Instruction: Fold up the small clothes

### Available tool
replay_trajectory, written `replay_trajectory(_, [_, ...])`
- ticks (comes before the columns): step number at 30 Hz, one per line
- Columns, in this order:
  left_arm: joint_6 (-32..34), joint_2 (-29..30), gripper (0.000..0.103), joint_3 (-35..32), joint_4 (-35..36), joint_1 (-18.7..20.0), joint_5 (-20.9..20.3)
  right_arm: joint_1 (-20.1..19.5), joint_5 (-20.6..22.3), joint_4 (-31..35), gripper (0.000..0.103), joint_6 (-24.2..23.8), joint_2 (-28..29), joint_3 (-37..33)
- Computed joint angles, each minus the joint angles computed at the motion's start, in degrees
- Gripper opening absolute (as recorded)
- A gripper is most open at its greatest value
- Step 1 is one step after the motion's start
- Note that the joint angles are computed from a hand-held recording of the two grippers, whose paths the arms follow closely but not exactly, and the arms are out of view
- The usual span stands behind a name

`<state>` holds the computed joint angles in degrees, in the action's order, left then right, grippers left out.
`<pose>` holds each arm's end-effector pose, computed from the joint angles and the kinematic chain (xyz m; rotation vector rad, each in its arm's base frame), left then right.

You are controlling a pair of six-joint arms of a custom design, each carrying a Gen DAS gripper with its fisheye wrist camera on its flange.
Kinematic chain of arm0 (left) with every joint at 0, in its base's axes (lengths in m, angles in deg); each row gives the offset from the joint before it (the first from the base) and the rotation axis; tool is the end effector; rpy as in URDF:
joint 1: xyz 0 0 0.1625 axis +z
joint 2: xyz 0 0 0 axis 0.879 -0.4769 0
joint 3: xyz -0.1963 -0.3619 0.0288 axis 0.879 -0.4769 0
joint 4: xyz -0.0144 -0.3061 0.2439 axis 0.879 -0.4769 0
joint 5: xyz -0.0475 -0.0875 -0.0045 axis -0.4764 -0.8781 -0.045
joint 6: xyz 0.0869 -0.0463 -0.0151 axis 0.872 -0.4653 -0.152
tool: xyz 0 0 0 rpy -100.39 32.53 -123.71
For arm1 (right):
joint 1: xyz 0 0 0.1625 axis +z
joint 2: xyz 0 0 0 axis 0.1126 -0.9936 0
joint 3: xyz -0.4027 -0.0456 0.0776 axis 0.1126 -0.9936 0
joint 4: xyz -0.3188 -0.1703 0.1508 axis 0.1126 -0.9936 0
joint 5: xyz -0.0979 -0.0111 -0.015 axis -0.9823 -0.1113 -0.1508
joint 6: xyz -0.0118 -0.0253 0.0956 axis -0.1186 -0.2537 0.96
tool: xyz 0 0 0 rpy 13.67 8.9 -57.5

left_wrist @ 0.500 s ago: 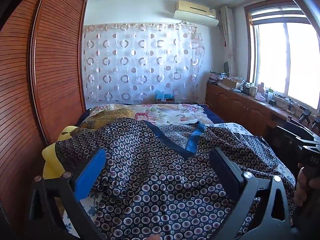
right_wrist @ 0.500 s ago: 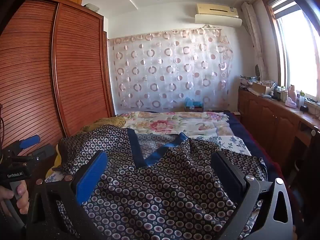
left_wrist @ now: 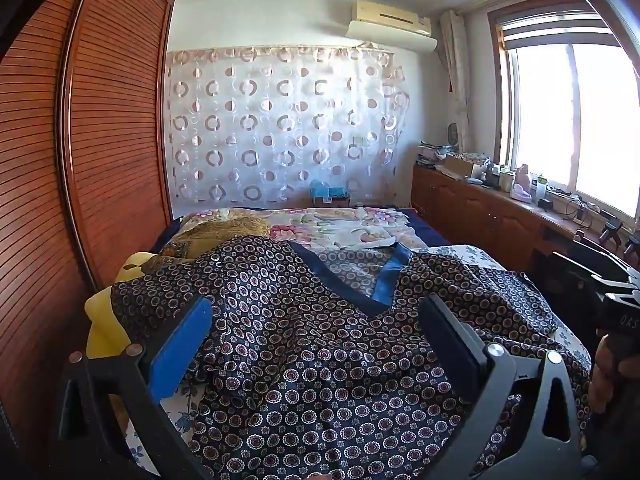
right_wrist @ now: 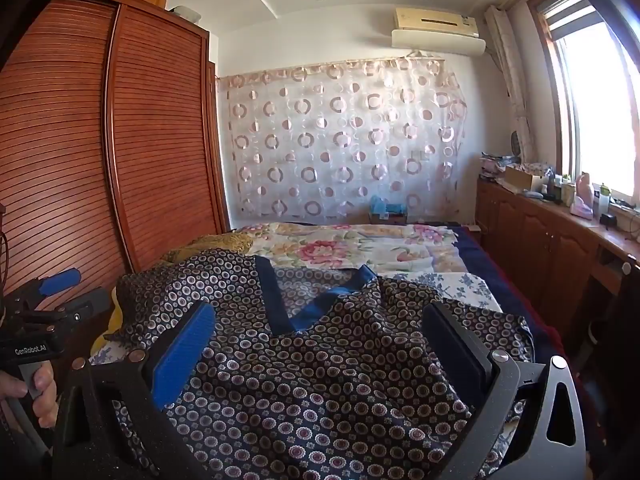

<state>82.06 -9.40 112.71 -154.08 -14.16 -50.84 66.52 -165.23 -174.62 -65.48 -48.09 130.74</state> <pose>-0.3429 -0.6436 -0.0495 1.0913 2.2783 -1.2237 -0.0220 -0.5329 0.2894 0.4318 -1.9162 1.5316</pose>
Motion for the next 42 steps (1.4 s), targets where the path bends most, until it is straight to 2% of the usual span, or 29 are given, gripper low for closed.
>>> replay_trajectory(42, [0.2,-0.5,0.103,0.8,-0.2,-0.2,0.4,0.4,-0.8,0.4,0.103,0.0,0.0,-0.1])
